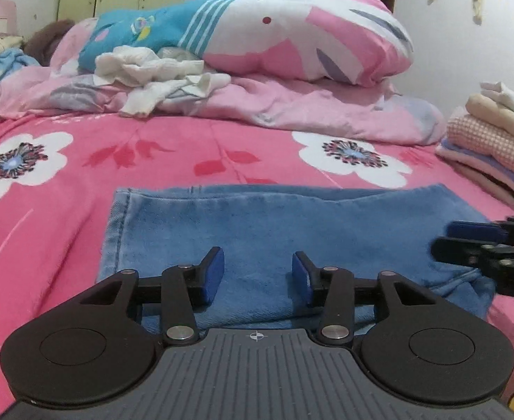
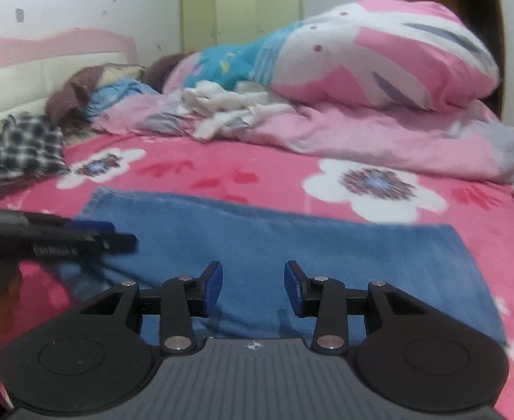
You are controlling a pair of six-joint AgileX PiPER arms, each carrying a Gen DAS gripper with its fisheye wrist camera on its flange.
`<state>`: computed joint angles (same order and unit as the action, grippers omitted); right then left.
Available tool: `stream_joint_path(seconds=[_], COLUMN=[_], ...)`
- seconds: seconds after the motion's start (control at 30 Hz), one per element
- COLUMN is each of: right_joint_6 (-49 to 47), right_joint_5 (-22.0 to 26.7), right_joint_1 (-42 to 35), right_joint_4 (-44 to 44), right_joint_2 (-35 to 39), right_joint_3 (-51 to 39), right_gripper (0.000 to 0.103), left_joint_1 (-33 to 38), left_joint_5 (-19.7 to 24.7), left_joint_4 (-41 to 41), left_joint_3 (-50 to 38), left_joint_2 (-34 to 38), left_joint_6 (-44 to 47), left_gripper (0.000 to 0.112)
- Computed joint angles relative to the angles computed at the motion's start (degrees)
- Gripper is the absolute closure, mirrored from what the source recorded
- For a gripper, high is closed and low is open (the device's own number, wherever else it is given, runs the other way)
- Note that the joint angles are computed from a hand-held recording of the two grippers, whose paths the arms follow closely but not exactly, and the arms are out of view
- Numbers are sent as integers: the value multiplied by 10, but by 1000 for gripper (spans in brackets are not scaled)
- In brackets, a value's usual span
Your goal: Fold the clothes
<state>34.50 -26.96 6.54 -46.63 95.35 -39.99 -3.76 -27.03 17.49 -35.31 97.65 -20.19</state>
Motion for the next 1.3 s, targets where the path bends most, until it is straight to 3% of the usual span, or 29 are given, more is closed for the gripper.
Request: stream_joint_path(seconds=[0.1,0.2,0.43,0.6,0.67,0.8,0.93,1.07,1.3], right_joint_6=[-15,-4,389,676,746,745,736,731,702], right_joint_5=[28,-4,-102,-126,-152,-167,-174,-164,-165], right_joint_1=[26,2,-187,-314,-350,-361,-353,-338,-336], right_joint_4=[0,-23,-361,-497,-522,-488,-459,-448,-425], right_joint_2=[35,23,-64,-42,-18,12,30,33,30], right_joint_3=[-20,20,50,12,-1,1,-4,-11,0], right_gripper=[62,61,60,60,60,59,40,33,30], left_joint_1=[22,36,50,37,32,26,25,26,26], left_joint_5=[-7,-8,-12,1,6,10,15,17,19], left_joint_4=[41,52,61,9,-5,-15,-14,-4,-5], left_joint_3=[0,0,-7,-13,-14,-16,-18,-20,-22], left_joint_2=[0,-1,5,12,12,13,13,13,13], left_joint_6=[-50,-72,-114,-74,-60,-49,-51,-62,-60], left_gripper=[69,69,69,68,66,61,58,58,57])
